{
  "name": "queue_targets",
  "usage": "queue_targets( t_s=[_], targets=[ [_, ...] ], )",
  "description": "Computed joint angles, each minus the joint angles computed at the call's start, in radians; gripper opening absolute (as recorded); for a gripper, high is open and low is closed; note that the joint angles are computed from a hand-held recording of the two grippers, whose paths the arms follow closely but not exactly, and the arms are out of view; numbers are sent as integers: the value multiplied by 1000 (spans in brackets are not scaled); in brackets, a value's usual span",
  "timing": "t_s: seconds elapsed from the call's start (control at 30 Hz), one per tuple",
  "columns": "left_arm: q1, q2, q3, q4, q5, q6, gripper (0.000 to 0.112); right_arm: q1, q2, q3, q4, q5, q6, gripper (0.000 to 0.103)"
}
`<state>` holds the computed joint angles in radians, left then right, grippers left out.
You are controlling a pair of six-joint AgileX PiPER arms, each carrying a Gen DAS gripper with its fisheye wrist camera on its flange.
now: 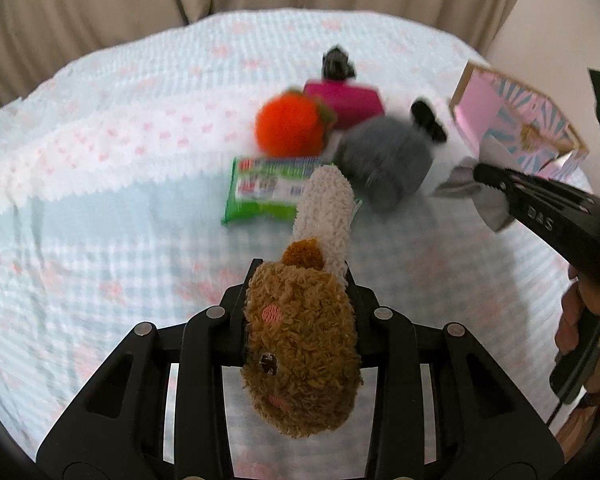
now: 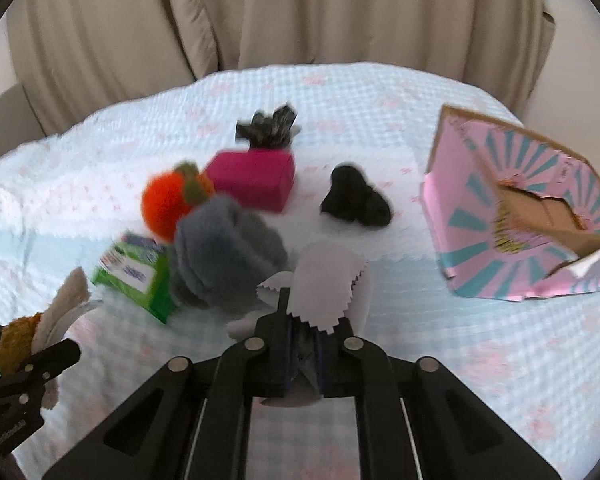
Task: Organize soft objects
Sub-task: 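Carry the plush toy and white cloth into the pink box with both tools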
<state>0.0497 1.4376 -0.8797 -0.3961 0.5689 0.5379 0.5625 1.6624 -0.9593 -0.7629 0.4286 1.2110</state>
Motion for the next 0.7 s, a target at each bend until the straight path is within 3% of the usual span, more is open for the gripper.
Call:
queue_targets(
  t_s=[0.23,0.43,0.53,0.7],
  targets=[
    [-60,-50,-282,98,215,-174,31,-14,-228,-102,201,235,-253,8],
    [-181,-14,-571,203,363,-360,31,-83,-377,-238,311,408,-444,8],
    [-257,6,-693,271,430,-462,31,-168,-428,-297,408,458,-581,8],
    [-459,133,-1017,448,613,-714,31,-448,-455,-404,713,534,-987,8]
  ],
)
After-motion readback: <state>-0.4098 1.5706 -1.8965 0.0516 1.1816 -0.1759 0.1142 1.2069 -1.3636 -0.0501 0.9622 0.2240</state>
